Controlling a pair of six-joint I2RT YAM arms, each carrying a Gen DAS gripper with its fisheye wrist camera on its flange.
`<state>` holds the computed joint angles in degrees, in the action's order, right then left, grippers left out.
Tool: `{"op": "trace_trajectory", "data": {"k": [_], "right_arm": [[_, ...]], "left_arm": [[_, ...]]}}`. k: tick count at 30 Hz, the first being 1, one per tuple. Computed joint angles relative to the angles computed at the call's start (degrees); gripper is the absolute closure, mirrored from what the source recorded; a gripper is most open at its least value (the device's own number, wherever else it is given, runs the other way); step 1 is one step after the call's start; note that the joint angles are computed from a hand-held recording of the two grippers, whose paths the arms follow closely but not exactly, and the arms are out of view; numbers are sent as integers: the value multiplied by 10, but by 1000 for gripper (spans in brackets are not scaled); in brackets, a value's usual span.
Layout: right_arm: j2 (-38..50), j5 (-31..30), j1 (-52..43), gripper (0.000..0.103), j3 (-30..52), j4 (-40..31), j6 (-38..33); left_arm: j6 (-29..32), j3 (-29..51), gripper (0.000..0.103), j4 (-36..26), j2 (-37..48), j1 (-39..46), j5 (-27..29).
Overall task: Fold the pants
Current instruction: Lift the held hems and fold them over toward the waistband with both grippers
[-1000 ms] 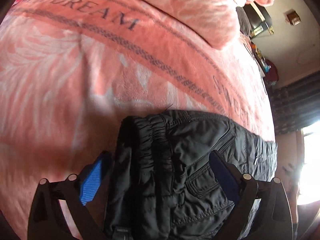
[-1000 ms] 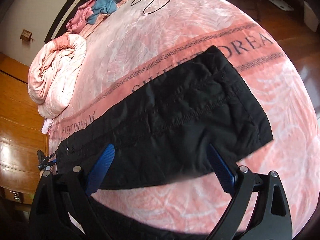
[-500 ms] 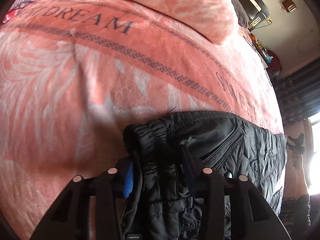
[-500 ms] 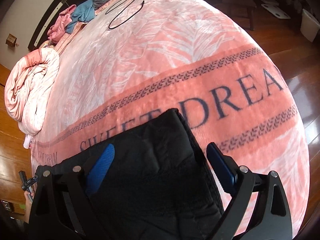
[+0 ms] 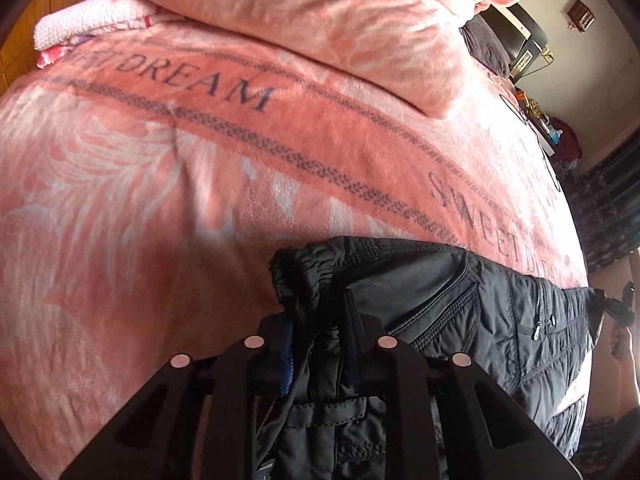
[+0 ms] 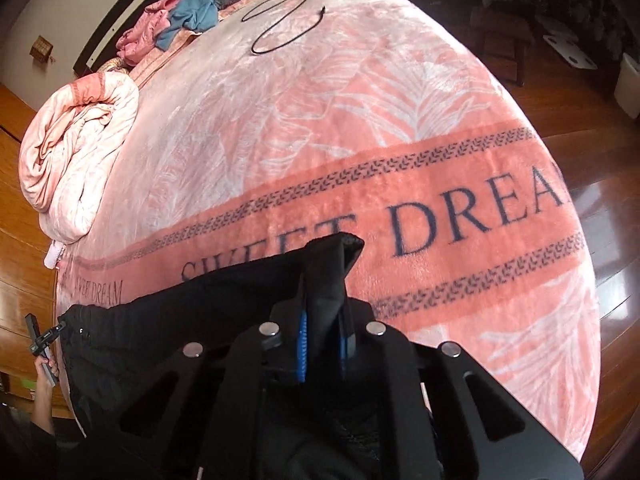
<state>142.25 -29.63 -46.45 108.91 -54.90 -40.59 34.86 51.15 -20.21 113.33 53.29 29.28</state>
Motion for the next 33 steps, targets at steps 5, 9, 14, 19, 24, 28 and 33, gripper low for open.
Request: {"op": "trace_trajectory", "data": {"k": [5, 9, 14, 19, 24, 28, 33], "right_arm": [[-109, -24, -23, 94, -85, 6, -14], [-188, -45, -51, 94, -128, -16, -36], [-260, -70, -101, 94, -142, -77, -78], [-309, -104, -174, 94, -156, -138, -151], [-332, -114, -247, 94, -195, -163, -229], [-332, -112, -309, 94, -225, -170, -289], [-326, -115, -387, 94, -239, -196, -363]], "left_arm": [[4, -27, 83, -21, -79, 7, 14], [38, -32, 84, -77, -137, 34, 41], [95, -26, 84, -163, -202, 75, 87], [196, -8, 84, -281, -251, 139, 147], [298, 4, 84, -376, -260, 201, 170], [383, 14, 84, -448, -253, 254, 179], [474, 36, 84, -524, -229, 312, 178]]}}
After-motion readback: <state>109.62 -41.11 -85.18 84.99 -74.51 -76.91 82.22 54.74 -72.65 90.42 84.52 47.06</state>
